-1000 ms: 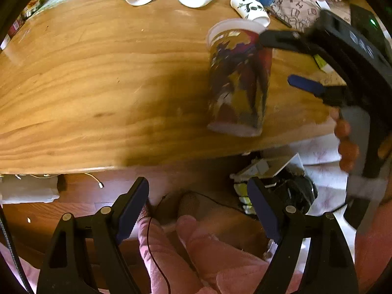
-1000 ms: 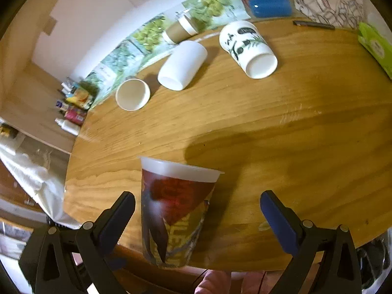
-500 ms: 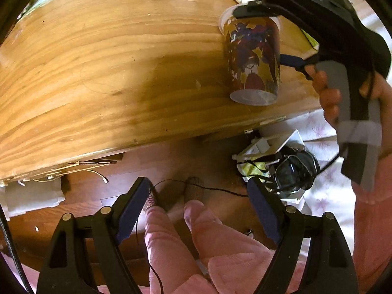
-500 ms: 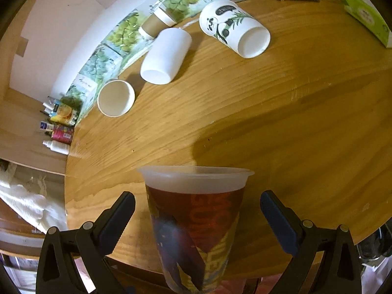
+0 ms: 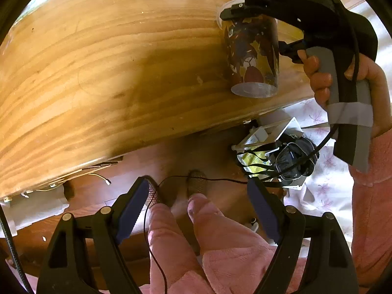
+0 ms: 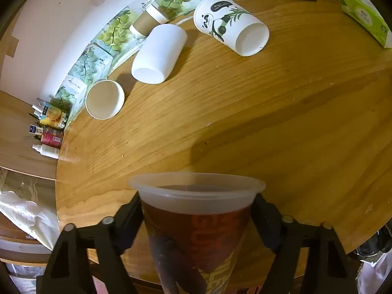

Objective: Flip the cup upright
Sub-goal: 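Close the right gripper on the cup while the left gripper releases it, then hold the cup rim-up in the right gripper and move it over the desk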

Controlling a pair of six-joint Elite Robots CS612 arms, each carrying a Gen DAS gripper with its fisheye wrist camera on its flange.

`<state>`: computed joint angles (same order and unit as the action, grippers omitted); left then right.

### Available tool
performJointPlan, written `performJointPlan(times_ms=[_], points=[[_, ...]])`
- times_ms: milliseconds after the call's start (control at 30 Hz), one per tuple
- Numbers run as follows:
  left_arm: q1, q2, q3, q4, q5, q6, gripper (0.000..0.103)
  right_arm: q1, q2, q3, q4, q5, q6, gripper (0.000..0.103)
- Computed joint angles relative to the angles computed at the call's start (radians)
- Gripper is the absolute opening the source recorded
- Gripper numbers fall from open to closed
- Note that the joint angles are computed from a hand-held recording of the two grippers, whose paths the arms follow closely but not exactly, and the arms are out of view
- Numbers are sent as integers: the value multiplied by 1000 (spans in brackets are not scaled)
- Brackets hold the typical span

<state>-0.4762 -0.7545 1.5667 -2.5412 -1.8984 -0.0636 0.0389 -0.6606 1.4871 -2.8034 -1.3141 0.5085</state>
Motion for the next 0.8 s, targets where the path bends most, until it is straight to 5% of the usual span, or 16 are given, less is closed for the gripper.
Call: performJointPlan(times_ms=[500, 800], points=[[15, -5, -20, -23, -2, 39, 85, 30, -30, 47, -161, -156, 15, 77], [26, -15, -23, -60, 4, 83, 85, 81, -14, 63, -396, -375, -60, 77]])
